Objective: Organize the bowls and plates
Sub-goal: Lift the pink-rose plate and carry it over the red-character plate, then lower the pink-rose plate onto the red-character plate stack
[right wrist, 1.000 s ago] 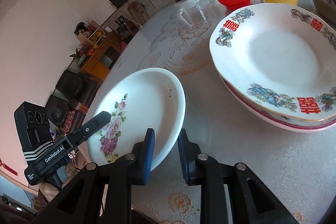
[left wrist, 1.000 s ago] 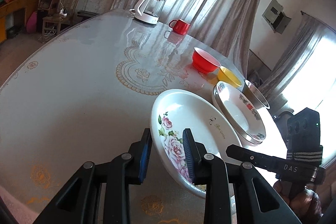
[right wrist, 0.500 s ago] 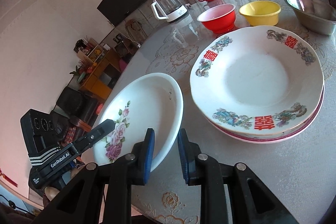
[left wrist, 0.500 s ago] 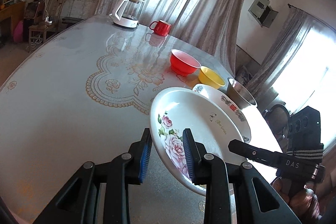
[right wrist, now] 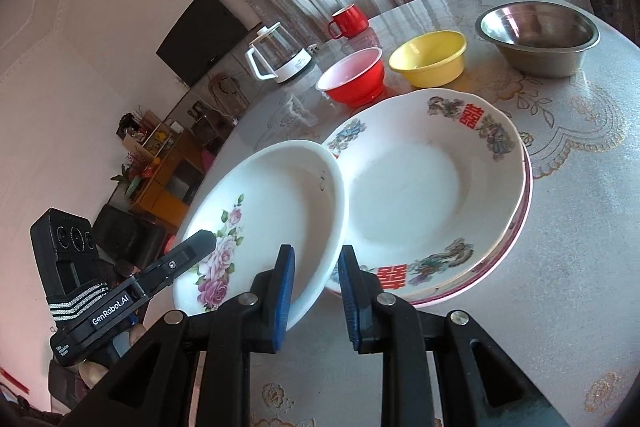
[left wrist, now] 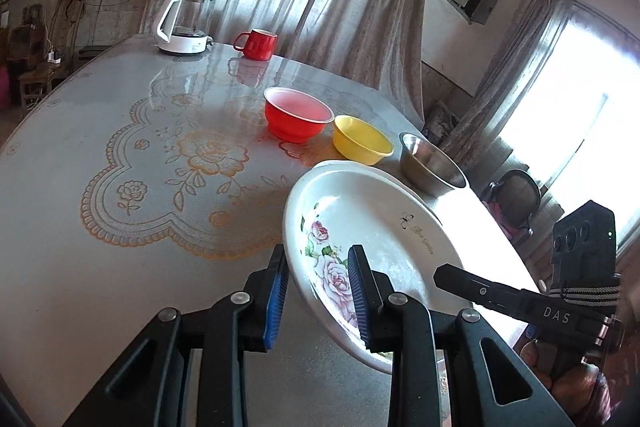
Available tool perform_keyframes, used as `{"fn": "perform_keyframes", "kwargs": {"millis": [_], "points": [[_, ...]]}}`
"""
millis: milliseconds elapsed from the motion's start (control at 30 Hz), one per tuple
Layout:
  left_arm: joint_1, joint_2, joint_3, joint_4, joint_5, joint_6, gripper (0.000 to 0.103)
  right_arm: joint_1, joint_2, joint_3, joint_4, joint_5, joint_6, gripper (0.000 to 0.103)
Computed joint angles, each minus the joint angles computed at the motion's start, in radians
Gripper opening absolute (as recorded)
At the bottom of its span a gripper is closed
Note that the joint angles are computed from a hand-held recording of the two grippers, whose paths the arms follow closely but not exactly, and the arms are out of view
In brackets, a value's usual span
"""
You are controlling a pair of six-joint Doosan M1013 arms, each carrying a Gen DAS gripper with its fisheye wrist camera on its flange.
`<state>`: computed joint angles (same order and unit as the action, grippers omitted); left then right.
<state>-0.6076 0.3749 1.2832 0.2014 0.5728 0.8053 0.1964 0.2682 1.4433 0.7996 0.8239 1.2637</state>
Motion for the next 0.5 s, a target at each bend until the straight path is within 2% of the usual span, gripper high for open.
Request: {"fn": "perform_keyframes", "kwargs": {"millis": [333,500], "points": [[0.013,0.077,-0.111,-0.150,0.066,0.147,0.030,-0.024,0.006,-0.006,-0.047,-0.026,0.081,0.023],[0.015,0.107,-0.155,-0.173,0.097,0.174,0.030,-0.031,0.016,-0.017,-0.077,-0.030,0.113,0.023]]}}
